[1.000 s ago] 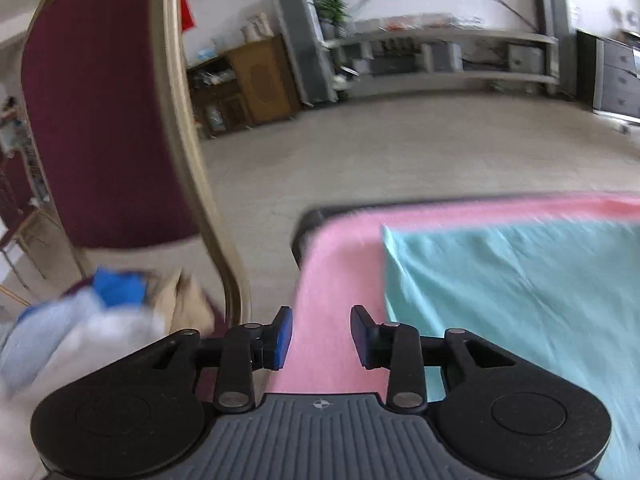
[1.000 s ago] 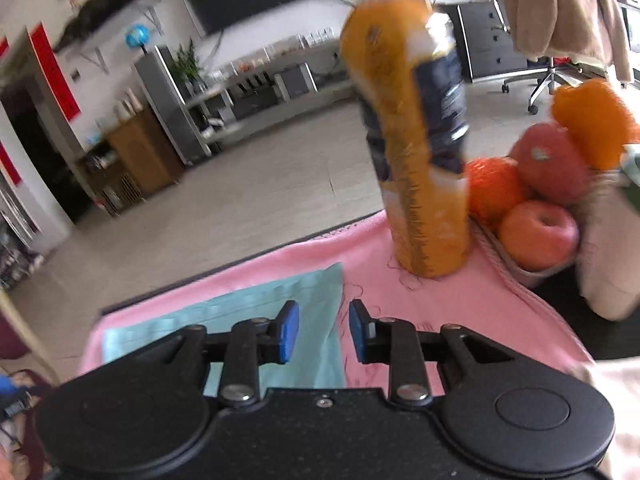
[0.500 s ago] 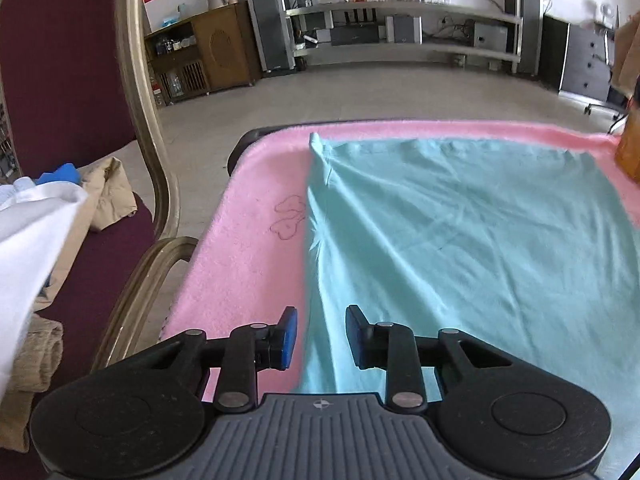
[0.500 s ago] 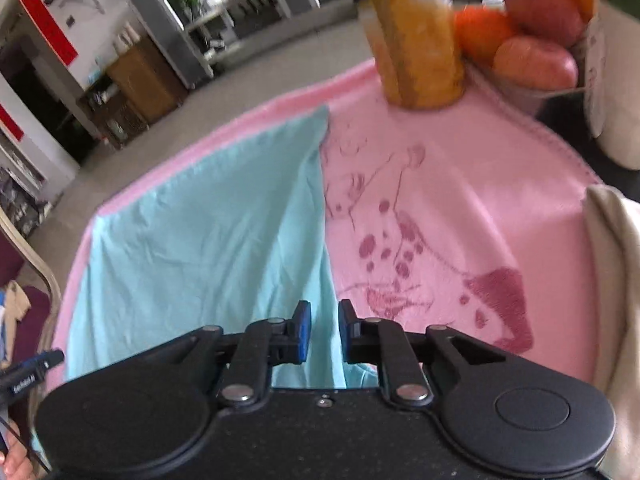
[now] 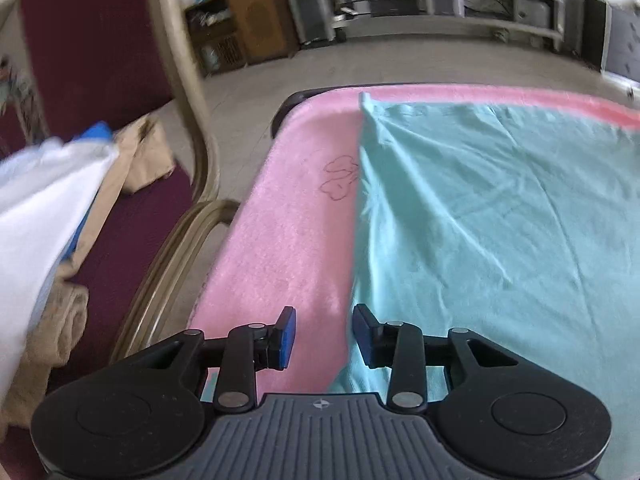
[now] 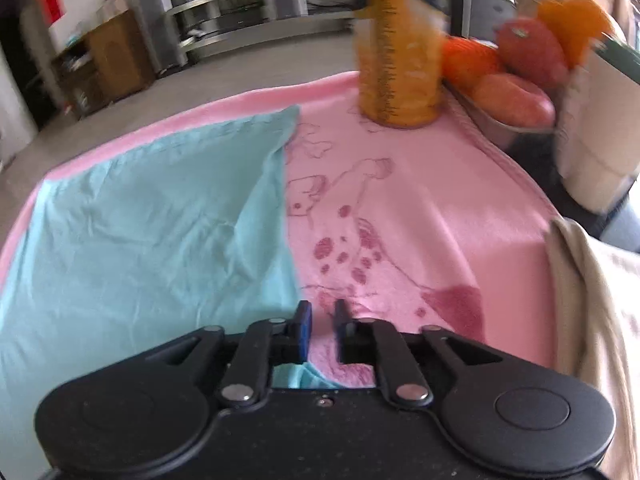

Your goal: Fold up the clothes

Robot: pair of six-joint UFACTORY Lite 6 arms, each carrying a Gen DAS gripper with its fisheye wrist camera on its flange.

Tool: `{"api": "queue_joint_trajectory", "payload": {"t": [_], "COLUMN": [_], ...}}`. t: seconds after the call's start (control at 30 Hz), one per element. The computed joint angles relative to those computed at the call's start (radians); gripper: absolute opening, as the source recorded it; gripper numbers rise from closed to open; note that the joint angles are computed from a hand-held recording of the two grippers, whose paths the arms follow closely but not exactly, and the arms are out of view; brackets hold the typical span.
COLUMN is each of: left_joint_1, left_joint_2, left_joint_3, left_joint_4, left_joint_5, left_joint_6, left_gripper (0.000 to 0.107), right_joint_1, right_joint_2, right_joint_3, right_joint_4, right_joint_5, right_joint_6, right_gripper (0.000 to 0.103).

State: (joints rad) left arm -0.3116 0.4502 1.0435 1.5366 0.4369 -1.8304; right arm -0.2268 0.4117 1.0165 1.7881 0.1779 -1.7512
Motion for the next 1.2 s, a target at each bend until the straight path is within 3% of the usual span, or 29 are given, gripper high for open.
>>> {"api": "queue_joint_trajectory", "payload": {"t": [0.03, 0.2, 0.27, 0.33, 0.4, 0.43, 0.5, 0.6, 0.67, 0.73, 0.77, 0.83, 0.87, 1.07, 1.2], "left_joint_1": [0.012, 0.036, 0.031, 0.014, -0.002, 0.000, 0.013, 0.007, -0.001, -0.005, -0.018, -0.064, -0.081, -0.202, -0.325], "left_joint_2": [-0.034, -0.086, -0.040, 0.003, 0.009, 0.006, -0.006, -0.028, -0.060, -0.105, -0.126, -0.198, -0.244, -0.653, -0.871], "left_joint_3": [-0.023, -0.058, -0.024, -0.005, -0.019, -0.027, -0.055, -0.093, -0.129, -0.172, -0.193, -0.257, -0.294, -0.579, -0.714], "left_joint_4": [0.021, 0.240, 0.162, 0.126, 0.230, 0.254, 0.317, 0.213, 0.127, 0.064, 0.020, -0.056, -0.083, -0.169, -0.267], "left_joint_5": [-0.023, -0.184, -0.245, -0.239, -0.197, -0.191, -0.171, -0.075, -0.018, 0.017, 0.053, 0.125, 0.143, 0.077, -0.003], "left_joint_6": [-0.038, -0.242, -0.131, -0.066, -0.157, -0.184, -0.271, -0.198, -0.130, -0.079, -0.046, -0.015, -0.013, 0.001, 0.069], "left_gripper": [0.033, 0.032, 0.033, 0.035, 0.039, 0.039, 0.040, 0.041, 0.047, 0.047, 0.040, 0.034, 0.034, 0.035, 0.040], "right_joint_1": [-0.019, -0.152, -0.188, -0.198, -0.192, -0.200, -0.230, -0.296, -0.342, -0.380, -0.401, -0.429, -0.453, -0.727, -0.779], "right_joint_2": [-0.023, -0.018, 0.096, 0.207, 0.287, 0.317, 0.377, 0.400, 0.323, 0.225, 0.171, 0.009, -0.070, -0.381, -0.451], "right_joint_3": [-0.012, 0.003, 0.092, 0.167, 0.230, 0.248, 0.288, 0.284, 0.208, 0.115, 0.069, -0.071, -0.142, -0.411, -0.493], "right_joint_4": [-0.045, -0.196, -0.318, -0.393, -0.454, -0.461, -0.468, -0.438, -0.419, -0.407, -0.406, -0.380, -0.369, -0.527, -0.628], "right_joint_5": [0.022, 0.373, 0.569, 0.701, 0.726, 0.727, 0.752, 0.765, 0.698, 0.605, 0.562, 0.435, 0.424, 0.795, 0.928], "right_joint_6": [0.065, 0.294, 0.430, 0.516, 0.575, 0.585, 0.618, 0.641, 0.627, 0.615, 0.617, 0.573, 0.550, 0.474, 0.459], "right_gripper": [0.016, 0.017, 0.017, 0.017, 0.017, 0.008, 0.000, 0.000, 0.000, 0.002, 0.007, 0.009, 0.012, 0.027, 0.030]}}
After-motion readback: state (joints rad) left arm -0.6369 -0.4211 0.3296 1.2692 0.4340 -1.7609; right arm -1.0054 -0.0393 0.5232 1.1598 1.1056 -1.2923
